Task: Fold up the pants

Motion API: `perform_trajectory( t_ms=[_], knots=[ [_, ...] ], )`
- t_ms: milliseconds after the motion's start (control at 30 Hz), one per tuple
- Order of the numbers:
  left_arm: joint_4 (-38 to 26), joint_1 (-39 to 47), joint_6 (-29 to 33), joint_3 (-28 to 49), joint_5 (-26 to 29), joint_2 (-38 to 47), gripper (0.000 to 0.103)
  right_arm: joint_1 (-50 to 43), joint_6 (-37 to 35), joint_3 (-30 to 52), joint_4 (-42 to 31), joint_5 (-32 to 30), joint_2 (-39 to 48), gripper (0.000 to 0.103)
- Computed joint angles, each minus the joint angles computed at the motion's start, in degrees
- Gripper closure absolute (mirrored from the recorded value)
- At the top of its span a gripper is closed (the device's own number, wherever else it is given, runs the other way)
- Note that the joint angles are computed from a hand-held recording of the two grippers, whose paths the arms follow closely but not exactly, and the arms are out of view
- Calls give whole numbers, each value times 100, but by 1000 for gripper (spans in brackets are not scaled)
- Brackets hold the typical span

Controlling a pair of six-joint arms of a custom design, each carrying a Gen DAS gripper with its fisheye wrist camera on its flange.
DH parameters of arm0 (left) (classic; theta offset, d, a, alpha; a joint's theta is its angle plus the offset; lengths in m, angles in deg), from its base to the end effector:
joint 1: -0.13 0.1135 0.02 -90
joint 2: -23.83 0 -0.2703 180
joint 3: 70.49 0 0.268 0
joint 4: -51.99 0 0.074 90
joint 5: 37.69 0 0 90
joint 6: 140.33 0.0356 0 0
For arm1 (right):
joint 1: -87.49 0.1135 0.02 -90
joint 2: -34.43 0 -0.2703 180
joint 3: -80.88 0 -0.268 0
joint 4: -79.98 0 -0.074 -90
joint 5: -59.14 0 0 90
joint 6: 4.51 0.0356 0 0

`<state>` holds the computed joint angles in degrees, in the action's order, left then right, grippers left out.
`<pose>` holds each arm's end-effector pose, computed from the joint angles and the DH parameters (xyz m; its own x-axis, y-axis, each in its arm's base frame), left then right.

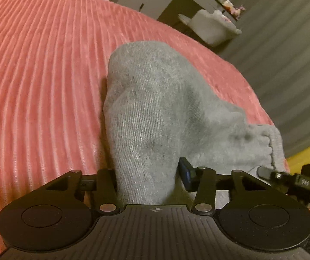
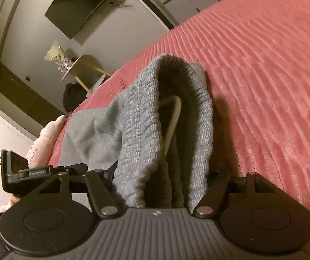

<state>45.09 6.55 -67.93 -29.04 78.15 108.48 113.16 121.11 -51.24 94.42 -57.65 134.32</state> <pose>0.2583 0.0134 0.1178 -0.7802 -0.3616 -0.5103 -0.0616 0.8564 -0.5127 0.2772 0.1510 0.1041 -0.8595 0.1637 -0.4843 -0.2560 0.6821 0.6850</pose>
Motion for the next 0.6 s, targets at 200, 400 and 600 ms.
perform_trajectory(
  t_ms=[200,400,600],
  knots=[
    [-472,-330,-84,351,-454,84,36,381,29,380,-578,669,4,23],
    [-697,-614,-70,253,-865,-552,69,1112,-125,329,-1172,1950,-644,45],
    [-752,-749,-315,458,-971,-1288,70,1056,130,444,-1308,1871,-1371,50]
  ],
)
